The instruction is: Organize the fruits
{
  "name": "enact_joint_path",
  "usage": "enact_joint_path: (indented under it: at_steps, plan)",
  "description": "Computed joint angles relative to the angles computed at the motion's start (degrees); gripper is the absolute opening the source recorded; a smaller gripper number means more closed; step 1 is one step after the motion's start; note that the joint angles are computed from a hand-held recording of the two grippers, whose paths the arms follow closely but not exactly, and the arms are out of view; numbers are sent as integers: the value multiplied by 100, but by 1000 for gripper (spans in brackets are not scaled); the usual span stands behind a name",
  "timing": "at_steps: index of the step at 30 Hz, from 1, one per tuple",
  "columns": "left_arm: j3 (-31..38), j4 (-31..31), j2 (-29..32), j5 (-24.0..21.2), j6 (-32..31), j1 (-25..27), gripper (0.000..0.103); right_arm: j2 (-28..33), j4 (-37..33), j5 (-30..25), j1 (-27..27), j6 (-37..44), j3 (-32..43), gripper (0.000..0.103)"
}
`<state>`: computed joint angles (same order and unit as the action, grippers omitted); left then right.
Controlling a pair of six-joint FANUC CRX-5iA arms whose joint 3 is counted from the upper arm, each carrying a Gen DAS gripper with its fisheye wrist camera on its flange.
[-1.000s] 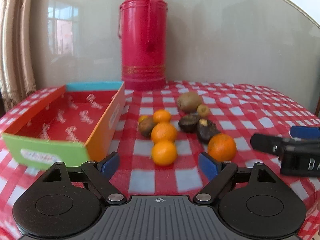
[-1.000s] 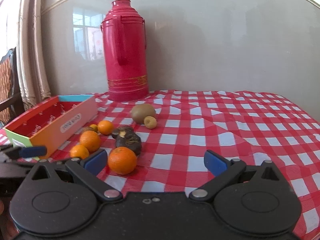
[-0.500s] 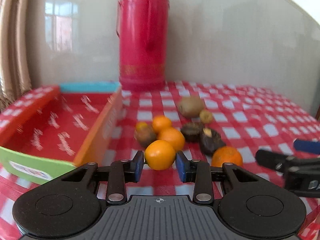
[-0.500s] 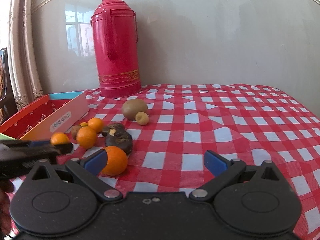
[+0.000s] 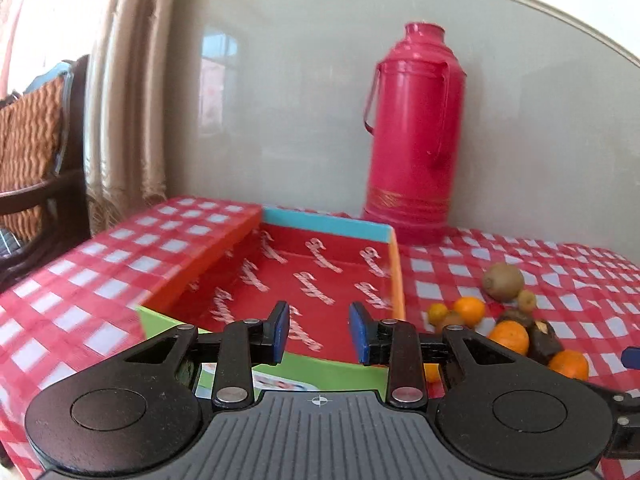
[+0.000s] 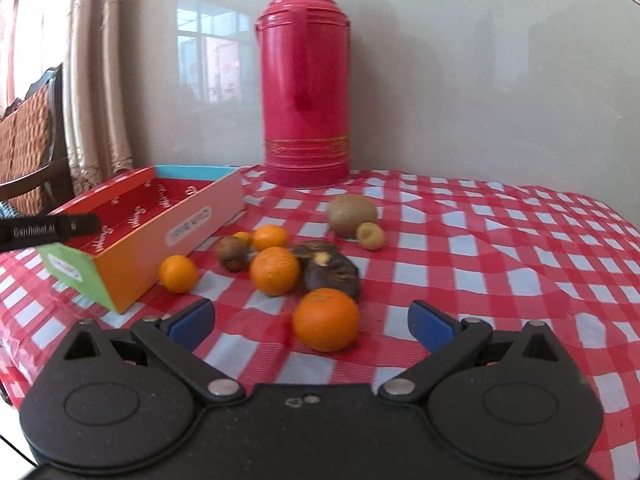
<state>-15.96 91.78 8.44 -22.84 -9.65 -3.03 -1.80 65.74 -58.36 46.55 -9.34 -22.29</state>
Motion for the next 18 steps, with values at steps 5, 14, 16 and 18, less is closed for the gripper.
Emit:
enact_joint_path:
  at_steps: [5,14,16,18]
  plan:
    - [-126,50,-98,-880,-384,92,34,38,-9,-119,29,102,43,97]
    - [-187,-892,-206,-1191,-239,-120,34,-382,-46,-810,94,-381,-303,97]
    - [-182,-1207,-220,-1462,-96,-109,34,-475,-37,-950,111,-503,-382,97]
    - [-70,-1553,-156,-1829,468,-59,34,-511,-48,-1226,157,-570,-416,97]
